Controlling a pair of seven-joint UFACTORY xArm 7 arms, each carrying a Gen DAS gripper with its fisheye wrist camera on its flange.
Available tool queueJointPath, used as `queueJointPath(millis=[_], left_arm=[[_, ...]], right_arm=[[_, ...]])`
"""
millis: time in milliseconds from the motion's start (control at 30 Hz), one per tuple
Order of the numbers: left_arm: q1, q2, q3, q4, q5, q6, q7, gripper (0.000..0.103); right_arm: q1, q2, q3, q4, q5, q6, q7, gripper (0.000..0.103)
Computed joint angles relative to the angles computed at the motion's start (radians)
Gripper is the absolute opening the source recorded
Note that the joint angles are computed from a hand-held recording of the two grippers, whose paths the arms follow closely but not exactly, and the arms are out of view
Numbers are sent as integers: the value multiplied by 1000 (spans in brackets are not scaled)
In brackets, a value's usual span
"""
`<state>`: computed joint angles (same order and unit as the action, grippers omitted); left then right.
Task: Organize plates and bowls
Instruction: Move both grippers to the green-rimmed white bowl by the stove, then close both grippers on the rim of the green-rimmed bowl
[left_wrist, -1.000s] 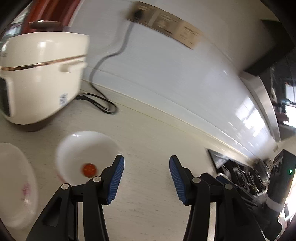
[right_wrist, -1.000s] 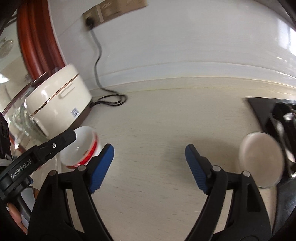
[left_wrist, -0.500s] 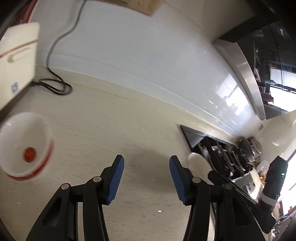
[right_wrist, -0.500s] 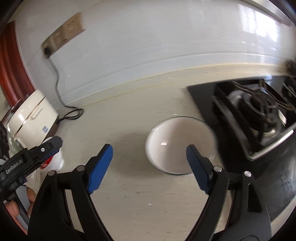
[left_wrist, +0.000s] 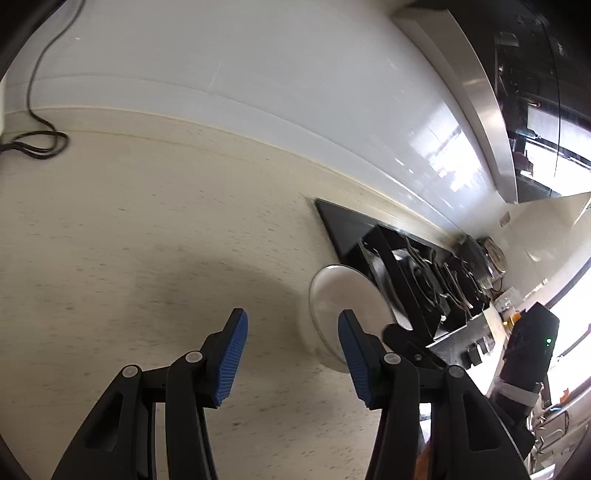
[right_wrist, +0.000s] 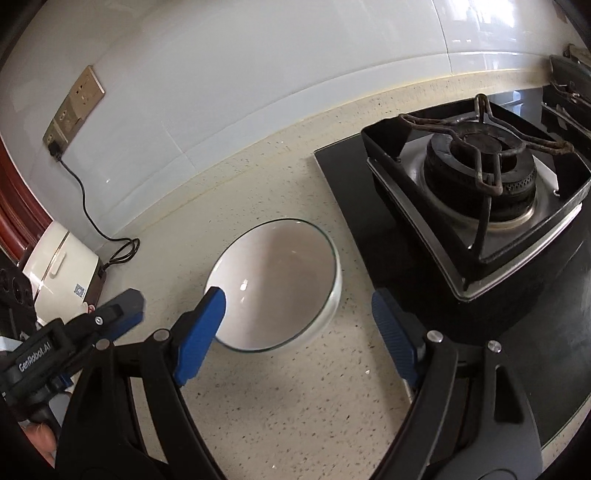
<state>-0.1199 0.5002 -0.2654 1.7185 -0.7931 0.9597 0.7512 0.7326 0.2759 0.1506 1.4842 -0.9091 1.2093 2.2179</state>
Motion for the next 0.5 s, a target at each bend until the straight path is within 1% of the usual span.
queueJointPath(millis=[100,167,233,300,400,500], left_arm=[[-23,18,-3,16,27,13,-18,52],[-38,26,-5,18,42,11,-27,52],[-52,32,-4,18,62,3,-44,52],[-67,42,1,23,90,-1,-70,51],[-76,54,-1,29,115,-4,-90,46],[-84,61,-3,32,136,-13,-101,43]], right_arm=[[-10,-18,-1,-35,1,-22,23,82],[-22,-22,2,-49,14,-36,19,74],[-34,-28,2,-71,16,-71,24,71],[-41,-23,2,-74,21,-82,17,71],[-52,-21,-1,-88,23,-117,11,66],[-56,-21,-3,-93,26,-127,7,62]])
